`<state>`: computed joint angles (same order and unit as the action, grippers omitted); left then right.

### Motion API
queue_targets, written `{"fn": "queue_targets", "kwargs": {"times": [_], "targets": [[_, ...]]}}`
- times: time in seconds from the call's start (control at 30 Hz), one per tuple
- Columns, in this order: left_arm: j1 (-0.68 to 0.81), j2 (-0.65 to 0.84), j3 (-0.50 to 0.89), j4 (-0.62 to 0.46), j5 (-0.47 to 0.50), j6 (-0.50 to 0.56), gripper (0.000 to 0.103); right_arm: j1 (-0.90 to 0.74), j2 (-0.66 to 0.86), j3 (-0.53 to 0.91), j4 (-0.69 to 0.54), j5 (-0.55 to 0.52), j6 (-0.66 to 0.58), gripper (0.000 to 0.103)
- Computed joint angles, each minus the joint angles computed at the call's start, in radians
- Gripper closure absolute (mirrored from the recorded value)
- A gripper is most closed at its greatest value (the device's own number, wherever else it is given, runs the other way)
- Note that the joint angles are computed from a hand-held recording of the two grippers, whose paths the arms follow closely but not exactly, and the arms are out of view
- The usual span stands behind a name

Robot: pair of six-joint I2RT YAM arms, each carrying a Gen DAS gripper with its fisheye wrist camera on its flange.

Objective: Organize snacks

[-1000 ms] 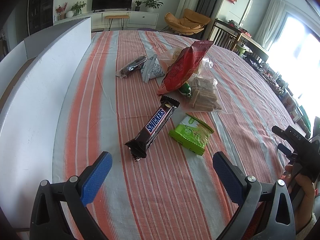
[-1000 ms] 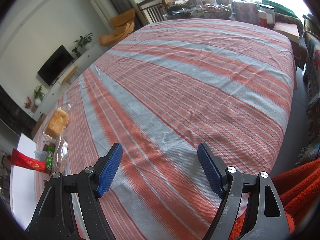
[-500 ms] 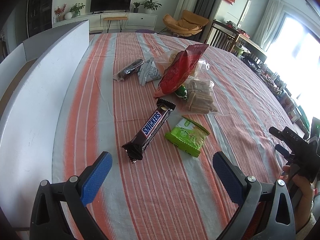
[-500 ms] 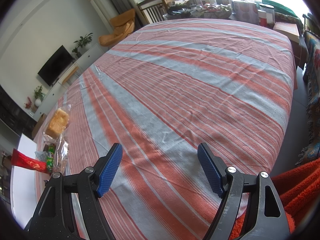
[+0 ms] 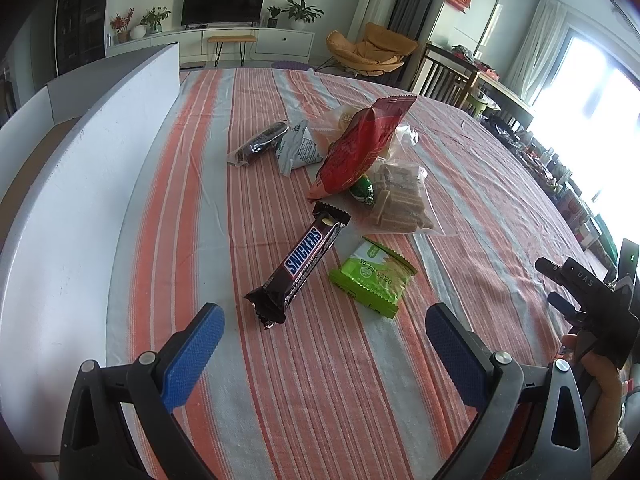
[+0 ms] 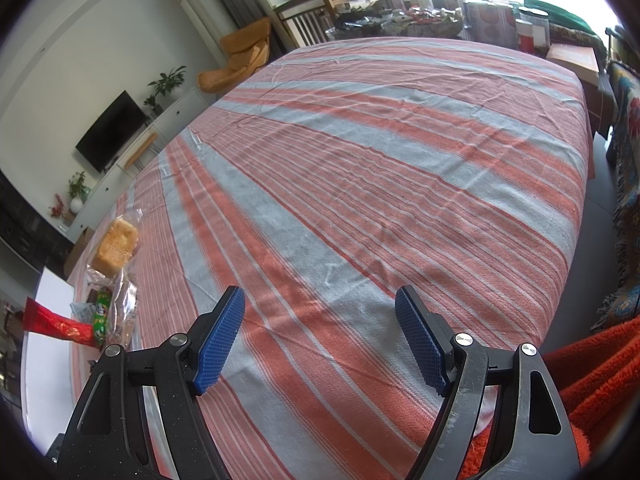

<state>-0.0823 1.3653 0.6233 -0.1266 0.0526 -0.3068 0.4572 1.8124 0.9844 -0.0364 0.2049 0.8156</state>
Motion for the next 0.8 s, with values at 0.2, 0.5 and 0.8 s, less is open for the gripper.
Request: {"fn": "queue_targets", "kwargs": {"times": [0.2,0.5,0.8], "targets": [[0.002,0.000,0.001,0.000,0.002,-0.001,0.003,-0.001,0.000,-0.001,0.001,0.000,-0.001,0.022],[0.009,-0.007,0.005,-0.007,0.012,0.002,0.003,-0.001,0.000,-0.002,0.002,-0.001,-0.002,0.022],[0.020,-0.009,0.010,-0.011,0.025,0.002,0.003,-0.002,-0.001,-0.003,0.003,-0.001,-0.002,0.022]]}}
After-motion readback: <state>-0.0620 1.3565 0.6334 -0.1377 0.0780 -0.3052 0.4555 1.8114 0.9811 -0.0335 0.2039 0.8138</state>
